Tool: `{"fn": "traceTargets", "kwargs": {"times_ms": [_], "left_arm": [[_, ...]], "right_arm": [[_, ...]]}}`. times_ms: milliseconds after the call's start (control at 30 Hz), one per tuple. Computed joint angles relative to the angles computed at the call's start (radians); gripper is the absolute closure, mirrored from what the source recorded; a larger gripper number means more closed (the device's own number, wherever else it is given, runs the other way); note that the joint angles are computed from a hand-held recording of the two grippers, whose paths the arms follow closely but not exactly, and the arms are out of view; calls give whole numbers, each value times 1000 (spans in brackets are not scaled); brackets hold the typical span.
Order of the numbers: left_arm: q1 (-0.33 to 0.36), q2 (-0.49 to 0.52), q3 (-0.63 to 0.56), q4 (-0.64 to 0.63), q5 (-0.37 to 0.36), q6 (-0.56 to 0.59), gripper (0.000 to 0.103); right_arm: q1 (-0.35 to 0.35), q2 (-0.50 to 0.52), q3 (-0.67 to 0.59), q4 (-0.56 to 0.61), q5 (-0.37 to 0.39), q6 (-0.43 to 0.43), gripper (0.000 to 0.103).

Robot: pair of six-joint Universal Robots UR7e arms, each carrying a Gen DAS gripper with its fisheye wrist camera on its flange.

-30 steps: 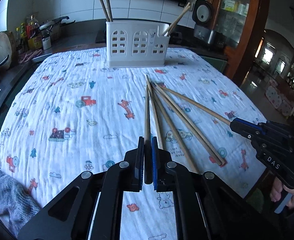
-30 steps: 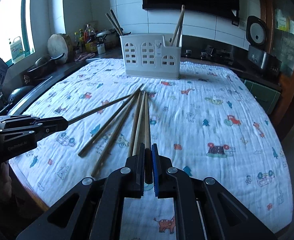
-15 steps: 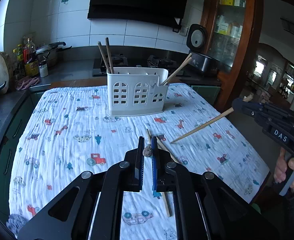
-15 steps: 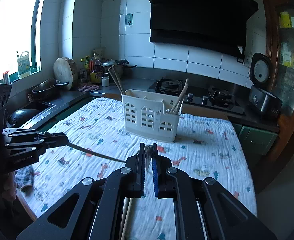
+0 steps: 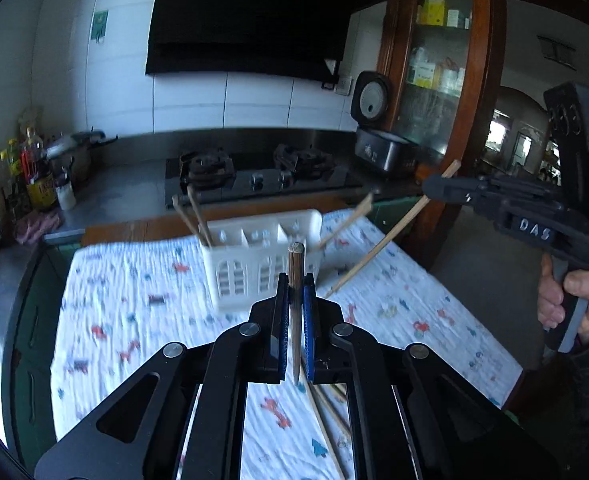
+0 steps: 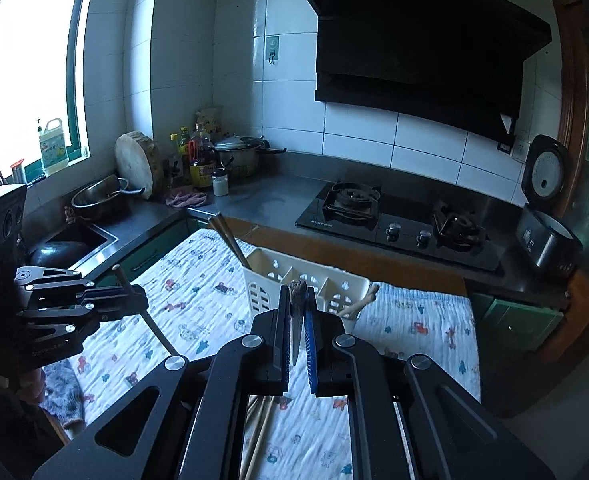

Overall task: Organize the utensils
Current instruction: 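Lift both held chopsticks and lower them into the white caddy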

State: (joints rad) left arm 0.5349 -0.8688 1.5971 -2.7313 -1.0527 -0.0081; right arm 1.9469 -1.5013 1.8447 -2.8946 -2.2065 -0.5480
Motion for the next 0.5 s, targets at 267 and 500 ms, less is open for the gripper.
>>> {"fn": "traceTargets", "kwargs": {"times_ms": [267,500], "left_arm": [[-1,96,-225,-60,73,115,98],[19,233,-414,-123,158,198,98]], "right_arm": [[9,76,-158,35,-3,18,96],[-6,165,-245,-29,-56,-48,96]]}}
